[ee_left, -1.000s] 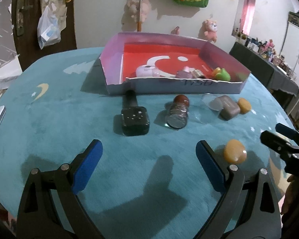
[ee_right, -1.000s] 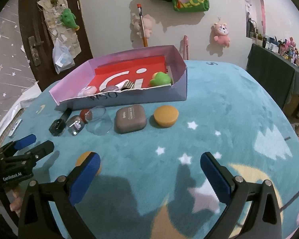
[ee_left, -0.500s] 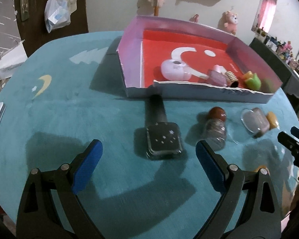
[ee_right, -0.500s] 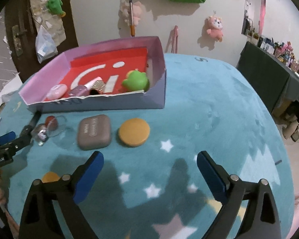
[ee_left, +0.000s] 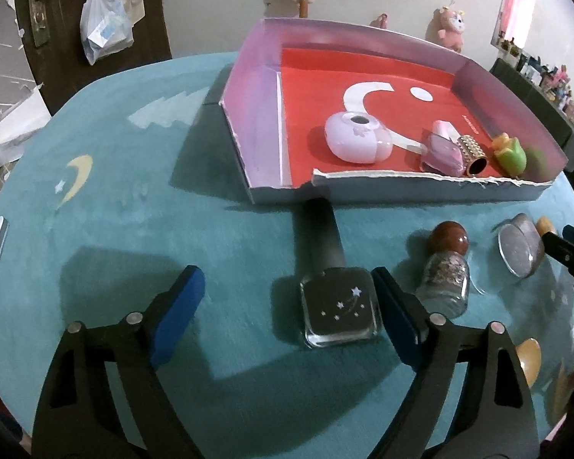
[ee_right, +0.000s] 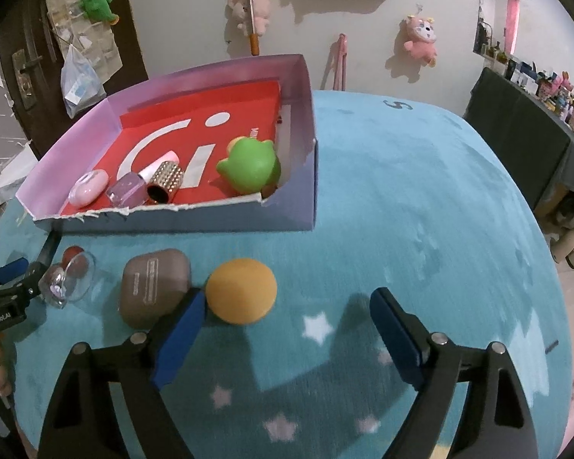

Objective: Organize rigid objects
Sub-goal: 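Grasp the black star polish with the left tool while the right tool grasps the orange puff, then carry the black polish and orange puff over the pink box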

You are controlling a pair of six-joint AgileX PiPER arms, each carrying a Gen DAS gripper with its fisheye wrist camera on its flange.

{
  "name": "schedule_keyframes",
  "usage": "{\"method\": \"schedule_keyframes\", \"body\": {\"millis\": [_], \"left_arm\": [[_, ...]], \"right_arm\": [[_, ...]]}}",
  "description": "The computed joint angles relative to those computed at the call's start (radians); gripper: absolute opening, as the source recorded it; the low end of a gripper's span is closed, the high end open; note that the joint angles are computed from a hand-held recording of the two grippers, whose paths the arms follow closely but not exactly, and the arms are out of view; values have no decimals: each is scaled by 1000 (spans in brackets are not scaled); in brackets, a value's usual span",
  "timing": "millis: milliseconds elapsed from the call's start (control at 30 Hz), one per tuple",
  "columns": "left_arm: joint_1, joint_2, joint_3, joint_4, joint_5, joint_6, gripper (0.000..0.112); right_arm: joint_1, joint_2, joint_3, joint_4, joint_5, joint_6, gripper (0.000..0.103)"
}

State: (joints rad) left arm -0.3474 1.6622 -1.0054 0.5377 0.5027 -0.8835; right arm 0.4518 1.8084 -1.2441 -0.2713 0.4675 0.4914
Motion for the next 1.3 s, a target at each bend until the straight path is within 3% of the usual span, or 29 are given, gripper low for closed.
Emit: {"method": "schedule_keyframes", "body": {"millis": [133, 300, 333, 367, 433, 533, 600, 733, 1000, 1200, 1300], "left_arm": [[-1, -1, 1, -8, -20, 25, 74], [-2, -1, 2, -25, -56, 61, 55], [-1, -4, 4, -48, -71, 94, 46], [3, -7, 7, -78, -83, 130, 34], [27, -23, 12, -206, -110, 254, 34], [52, -42, 17, -299, -125, 343, 34], [48, -60, 18, -281, -126, 330, 34], [28, -89, 10, -254, -115, 313, 34], [6, -93, 26, -217, -112, 281, 33], [9, -97, 105, -254, -153, 313, 34], [-6, -113, 145, -153, -189, 232, 34]], "right_arm": [[-9, 26, -28, 55, 0, -64, 82], [5, 40, -34, 0, -13, -27, 74], [7, 41, -33, -4, -18, -25, 70], [10, 38, -28, -4, -26, -31, 59], [13, 24, -15, 13, -41, -61, 40], [5, -8, 3, 68, -55, -112, 40], [4, -34, 17, 41, -64, -81, 40], [-18, -75, 25, 164, -68, -196, 40], [-11, -80, 46, 180, -76, -210, 40], [-3, -88, 108, 194, -92, -209, 40], [3, -94, 140, 199, -93, -211, 40]]}}
